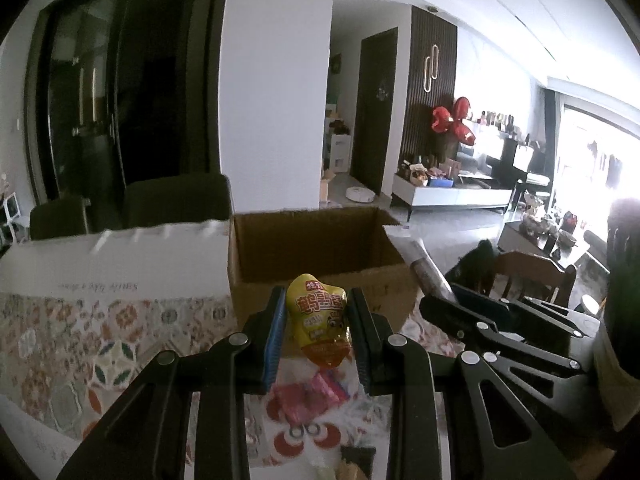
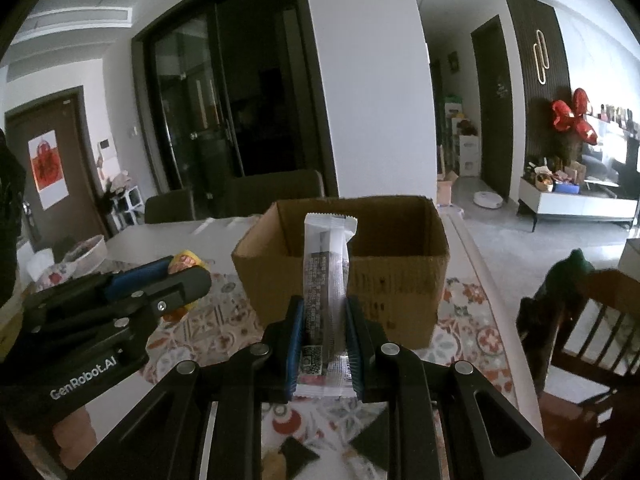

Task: Organize snacks
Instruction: 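Carry both snacks over the box and open both tools to drop them inside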

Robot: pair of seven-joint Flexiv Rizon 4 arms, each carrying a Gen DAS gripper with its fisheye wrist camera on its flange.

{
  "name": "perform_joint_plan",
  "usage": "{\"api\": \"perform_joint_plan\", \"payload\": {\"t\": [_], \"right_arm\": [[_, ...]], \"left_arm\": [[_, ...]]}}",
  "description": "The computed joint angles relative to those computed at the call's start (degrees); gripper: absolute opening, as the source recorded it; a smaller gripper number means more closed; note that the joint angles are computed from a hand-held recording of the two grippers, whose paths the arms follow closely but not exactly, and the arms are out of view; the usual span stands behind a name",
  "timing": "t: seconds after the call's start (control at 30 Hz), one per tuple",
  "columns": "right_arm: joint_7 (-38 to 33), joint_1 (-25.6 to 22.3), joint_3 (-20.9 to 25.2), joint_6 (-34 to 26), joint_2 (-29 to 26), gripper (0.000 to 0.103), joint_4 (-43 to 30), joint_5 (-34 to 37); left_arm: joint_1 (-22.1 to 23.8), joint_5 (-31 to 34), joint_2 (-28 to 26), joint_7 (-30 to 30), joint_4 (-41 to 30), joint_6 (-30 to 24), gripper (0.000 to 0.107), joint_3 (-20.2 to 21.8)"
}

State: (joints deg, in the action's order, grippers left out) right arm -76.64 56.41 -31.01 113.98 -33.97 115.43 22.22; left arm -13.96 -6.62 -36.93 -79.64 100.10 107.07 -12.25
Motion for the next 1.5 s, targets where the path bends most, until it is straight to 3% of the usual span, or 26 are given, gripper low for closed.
{"api": "perform_joint_plan", "payload": {"t": [0.3,0.37,0.6,0.83,1.03,1.1,1.13,1.2,1.23,1.5], "right_arm": [[2.44,-6.62,2.29,-5.35,0.89,0.021,-4.99,-7.82],[3.75,-8.70,3.04,-7.48,0.73,0.021,-6.75,-10.31],[8.92,-20.32,12.05,-14.00,-1.01,0.021,-13.68,-19.57],[13.89,-27.74,17.57,-20.45,-4.86,0.021,-20.76,-25.62],[16.18,-33.46,23.24,-24.06,-7.15,0.021,-24.74,-30.21],[17.73,-33.74,23.01,-24.51,-7.67,0.022,-25.28,-31.60],[18.37,-34.03,23.16,-24.97,-7.84,0.023,-25.47,-32.31],[20.30,-33.60,21.99,-25.20,-7.95,0.039,-25.29,-33.74],[21.45,-32.83,20.67,-24.82,-7.96,0.043,-24.78,-34.53],[27.17,-24.43,9.30,-18.21,-5.97,0.043,-16.90,-37.74]], "left_arm": [[-2.86,-2.49,-3.48,3.12,-10.65,-7.48,0.030,2.99],[-3.39,-3.42,-4.56,3.69,-13.68,-10.31,0.020,3.51],[-4.57,-5.87,-10.08,4.11,-24.97,-20.14,0.016,5.04],[-7.69,-4.32,-17.38,-1.20,-39.20,-31.21,0.016,11.63],[-6.91,-2.71,-21.36,-2.54,-46.30,-37.77,0.017,10.81],[-7.06,-2.01,-22.07,-4.19,-47.54,-38.39,0.037,11.65],[-7.30,-1.33,-22.01,-5.27,-47.30,-37.65,0.053,12.30],[-7.77,0.39,-21.40,-6.97,-45.87,-35.09,0.056,13.58],[-7.73,1.08,-21.02,-6.79,-45.31,-34.73,0.056,13.58],[-7.55,3.67,-15.30,-6.58,-34.65,-27.78,0.066,13.48]]}}
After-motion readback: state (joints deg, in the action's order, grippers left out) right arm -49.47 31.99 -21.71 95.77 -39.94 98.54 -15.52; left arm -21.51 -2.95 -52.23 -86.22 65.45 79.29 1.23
